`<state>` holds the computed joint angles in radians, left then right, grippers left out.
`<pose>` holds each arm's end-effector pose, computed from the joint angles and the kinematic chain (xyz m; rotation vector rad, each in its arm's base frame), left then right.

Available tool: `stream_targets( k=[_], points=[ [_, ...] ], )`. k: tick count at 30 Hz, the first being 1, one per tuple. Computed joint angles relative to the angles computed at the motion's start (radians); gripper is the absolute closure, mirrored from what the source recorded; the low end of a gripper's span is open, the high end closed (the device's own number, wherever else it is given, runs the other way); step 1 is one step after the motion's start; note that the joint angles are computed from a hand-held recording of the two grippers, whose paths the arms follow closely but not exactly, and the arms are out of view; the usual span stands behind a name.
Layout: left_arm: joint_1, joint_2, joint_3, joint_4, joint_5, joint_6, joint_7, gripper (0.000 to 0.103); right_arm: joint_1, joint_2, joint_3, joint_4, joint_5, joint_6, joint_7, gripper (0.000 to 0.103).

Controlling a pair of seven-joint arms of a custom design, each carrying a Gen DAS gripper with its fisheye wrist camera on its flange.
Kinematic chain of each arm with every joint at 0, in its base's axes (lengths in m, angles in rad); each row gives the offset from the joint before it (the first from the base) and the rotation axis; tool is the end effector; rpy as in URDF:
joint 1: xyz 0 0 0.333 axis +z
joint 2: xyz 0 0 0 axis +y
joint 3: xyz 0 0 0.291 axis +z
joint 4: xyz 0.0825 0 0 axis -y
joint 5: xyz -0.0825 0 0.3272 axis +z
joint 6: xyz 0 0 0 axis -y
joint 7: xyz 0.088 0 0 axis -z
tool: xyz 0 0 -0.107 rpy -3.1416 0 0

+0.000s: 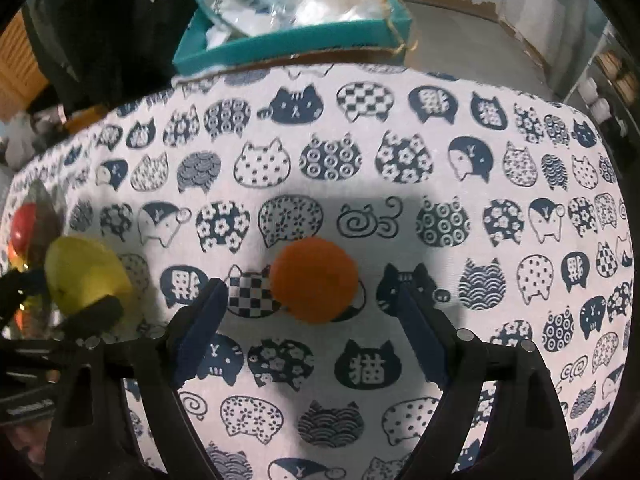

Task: Organize fruits
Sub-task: 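Grasp the large pear with the left tool while the right tool grasps the small orange, then lift the pear with the left tool while the right tool lifts the orange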

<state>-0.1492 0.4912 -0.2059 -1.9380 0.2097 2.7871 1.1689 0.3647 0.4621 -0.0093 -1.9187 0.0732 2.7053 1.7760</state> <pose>0.5686 -0.2097 0.2934 -1.9763 2.1725 -0.4987 0.5692 0.2091 0.3032 -2.0927 1.9113 -0.1776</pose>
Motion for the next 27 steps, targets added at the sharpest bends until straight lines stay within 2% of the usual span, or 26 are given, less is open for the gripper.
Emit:
stream_targets(
  k=[6,8,10,15,27],
  points=[
    [0.022,-0.003,-0.018,-0.010,-0.026,0.010,0.026,0.020,0.006,0.029,-0.004,0.022,-0.002,-0.018,0.004,0.033],
    [0.022,-0.001,-0.019,-0.007,-0.031,0.009,0.028,0.020,0.006,0.033,-0.005,0.023,-0.001,-0.020,0.008,0.043],
    [0.026,0.001,-0.022,-0.005,-0.038,0.008,0.032,0.020,-0.001,0.041,-0.002,0.027,0.008,-0.019,0.006,0.058],
    [0.026,0.000,-0.022,-0.005,-0.046,0.007,0.035,0.020,-0.038,0.017,0.031,-0.022,0.071,0.030,-0.045,0.062],
    [0.011,-0.044,-0.004,-0.045,-0.025,0.024,0.003,0.020,-0.010,-0.085,-0.003,-0.120,0.045,0.106,-0.032,0.063]
  ],
)
